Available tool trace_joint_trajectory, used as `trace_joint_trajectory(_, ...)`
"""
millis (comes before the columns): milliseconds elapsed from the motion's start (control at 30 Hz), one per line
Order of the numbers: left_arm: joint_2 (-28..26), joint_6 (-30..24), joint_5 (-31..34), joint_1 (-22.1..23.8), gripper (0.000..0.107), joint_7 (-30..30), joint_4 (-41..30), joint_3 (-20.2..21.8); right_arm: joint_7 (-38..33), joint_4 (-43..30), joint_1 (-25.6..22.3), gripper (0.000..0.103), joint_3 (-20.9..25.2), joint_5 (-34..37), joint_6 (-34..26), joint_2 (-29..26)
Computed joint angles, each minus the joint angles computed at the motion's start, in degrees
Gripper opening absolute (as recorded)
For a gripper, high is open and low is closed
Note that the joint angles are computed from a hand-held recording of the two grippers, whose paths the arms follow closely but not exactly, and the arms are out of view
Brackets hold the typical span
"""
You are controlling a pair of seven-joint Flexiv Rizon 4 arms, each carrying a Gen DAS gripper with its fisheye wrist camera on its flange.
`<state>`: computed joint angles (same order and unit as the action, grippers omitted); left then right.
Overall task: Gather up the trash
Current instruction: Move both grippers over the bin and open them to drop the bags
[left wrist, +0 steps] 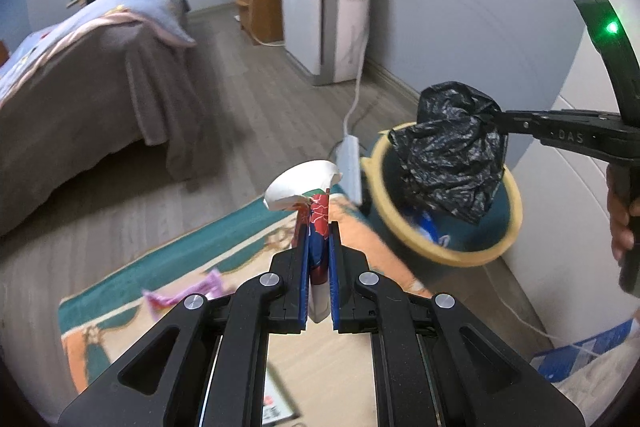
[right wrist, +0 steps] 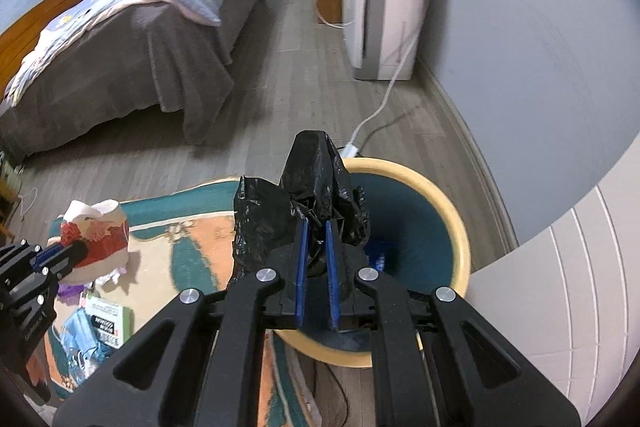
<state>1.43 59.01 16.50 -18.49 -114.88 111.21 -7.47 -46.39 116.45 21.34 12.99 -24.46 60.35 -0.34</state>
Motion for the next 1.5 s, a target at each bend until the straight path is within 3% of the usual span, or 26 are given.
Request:
trace_joint_trajectory(333,-7.84,1.17,-3.59,-2.79,0.009,3.65,-6.06,-0.49,3.85,1.39,-1.77,0.009,-1.53,-2.93,-4.16,-0.99)
trace_joint_trajectory(433,-10.11,1.41,-4.17,-4.16,0.009,4.54,-7.51,-0.22,6.39,1.29,-1.91,0.009,-1.72,-5.14,-8.00,-1.06)
trace_joint_trajectory(567,-13.07,4.95,-8.48,-5.23,0.009,6.51,-7.73,-0.45,7.14,1.26,-2.17,0.009,-1.70,-4.56,-9.96,-1.11)
trace_joint_trajectory(733,-16.66,10.39,-16.68,-5.57,0.009,12.38,-7.16,-2.05,6.69,1.03,-2.25,0.009,-1.61,-2.24,-9.99,-1.49)
trace_joint_trajectory(1000,-20.06,8.49,-17.44,-8.11,0.010,13.08,-10.34,-0.02,4.69,0.75,-2.18,0.009,-1.58,1.30,-8.87,-2.21)
trace_joint_trajectory(1200,-19.77,8.04,-15.47,-9.05,0.039,11.07,-10.73,1.93,3.94,0.60,-2.14,0.012,-1.55,3.24,-7.57,-2.28)
trace_joint_trajectory(1367,-17.33,8.30,-11.85,-9.78,0.075,6.60,-9.37,3.98,3.82,0.78,-2.01,0.050,-1.41,3.99,-5.56,-2.17)
trace_joint_trajectory(1400,-16.48,7.83,-10.14,-10.10,0.078,5.19,-9.16,4.64,3.71,0.78,-2.00,0.055,-1.40,4.22,-4.94,-2.16)
trace_joint_trajectory(1467,-15.09,6.67,-6.81,-10.47,0.089,2.36,-9.02,5.47,4.42,1.12,-1.98,0.081,-1.41,3.71,-3.83,-1.92)
trace_joint_trajectory(1500,-14.53,6.01,-5.50,-10.32,0.092,1.24,-9.01,5.59,4.99,1.27,-1.95,0.085,-1.45,2.88,-3.37,-1.79)
